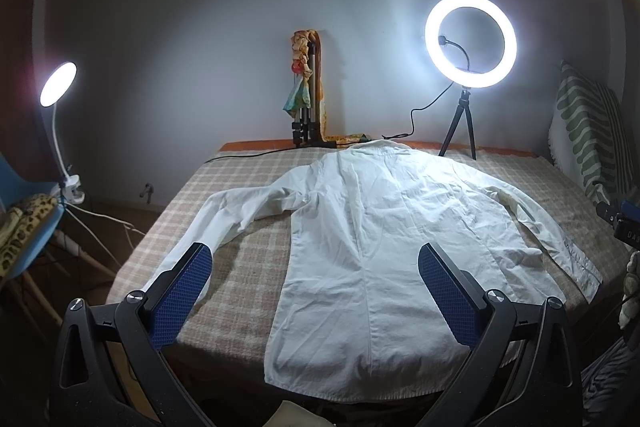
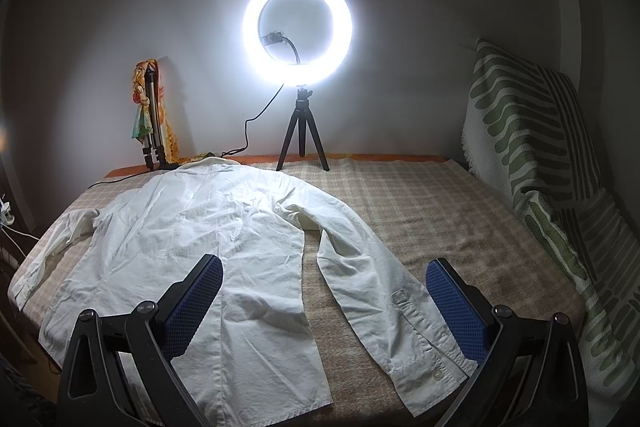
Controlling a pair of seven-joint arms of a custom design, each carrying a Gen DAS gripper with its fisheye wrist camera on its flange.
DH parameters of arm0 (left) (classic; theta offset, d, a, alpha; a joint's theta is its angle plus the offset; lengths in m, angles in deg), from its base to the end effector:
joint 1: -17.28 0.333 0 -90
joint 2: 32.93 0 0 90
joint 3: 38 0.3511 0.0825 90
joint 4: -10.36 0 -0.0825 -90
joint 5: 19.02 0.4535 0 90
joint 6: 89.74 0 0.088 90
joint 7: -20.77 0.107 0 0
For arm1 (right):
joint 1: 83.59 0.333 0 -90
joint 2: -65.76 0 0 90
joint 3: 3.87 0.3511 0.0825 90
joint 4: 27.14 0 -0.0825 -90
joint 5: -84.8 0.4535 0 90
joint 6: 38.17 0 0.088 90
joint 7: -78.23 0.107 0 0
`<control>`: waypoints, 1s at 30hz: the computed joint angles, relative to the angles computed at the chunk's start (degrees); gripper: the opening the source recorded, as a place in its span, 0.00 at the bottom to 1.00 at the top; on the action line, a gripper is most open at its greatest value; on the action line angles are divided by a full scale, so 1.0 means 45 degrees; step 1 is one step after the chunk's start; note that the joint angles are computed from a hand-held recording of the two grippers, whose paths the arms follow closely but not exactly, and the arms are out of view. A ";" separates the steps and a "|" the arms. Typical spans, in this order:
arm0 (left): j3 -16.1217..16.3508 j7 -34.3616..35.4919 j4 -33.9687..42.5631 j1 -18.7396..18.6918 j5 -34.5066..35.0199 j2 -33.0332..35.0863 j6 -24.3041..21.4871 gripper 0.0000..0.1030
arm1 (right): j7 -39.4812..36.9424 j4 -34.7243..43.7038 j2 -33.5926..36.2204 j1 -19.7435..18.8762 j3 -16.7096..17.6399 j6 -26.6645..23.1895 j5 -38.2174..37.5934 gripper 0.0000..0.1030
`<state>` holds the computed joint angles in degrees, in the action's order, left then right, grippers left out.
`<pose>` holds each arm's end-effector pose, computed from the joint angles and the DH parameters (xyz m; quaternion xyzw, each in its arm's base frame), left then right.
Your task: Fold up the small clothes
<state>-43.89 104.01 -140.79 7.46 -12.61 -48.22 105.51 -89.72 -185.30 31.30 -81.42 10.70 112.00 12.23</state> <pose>0.4762 -0.1484 0.4451 -0.5186 0.6979 -0.3953 0.2962 0.3904 0.1331 0.4060 -0.4616 0.7467 -0.4104 0.2470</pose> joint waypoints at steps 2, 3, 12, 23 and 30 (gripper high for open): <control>0.0005 0.0012 -0.0014 -0.0003 0.0027 0.0000 0.0023 1.00 | 0.0085 0.0007 0.0042 -0.0024 0.0008 0.0021 -0.0081 1.00; -0.0019 0.0019 -0.0027 0.0025 0.0016 -0.0003 0.0037 1.00 | 0.0075 0.0015 0.0054 -0.0010 0.0000 0.0003 -0.0075 1.00; -0.0094 0.0025 -0.0046 0.0097 -0.0018 -0.0017 0.0063 1.00 | 0.0067 0.0033 0.0063 0.0093 -0.0039 -0.0085 -0.0106 1.00; 0.0030 -0.0046 -0.0046 0.0018 0.0081 0.0001 0.0100 1.00 | 0.0098 0.0044 0.0083 0.0132 -0.0048 -0.0128 -0.0127 1.00; 0.0007 -0.0055 -0.0012 0.0039 0.0087 0.0014 0.0091 1.00 | 0.0108 0.0047 0.0089 0.0154 -0.0063 -0.0153 -0.0134 1.00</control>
<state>-43.86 103.76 -140.84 7.63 -12.22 -48.16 105.92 -89.23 -185.09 31.70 -80.73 10.41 111.32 11.62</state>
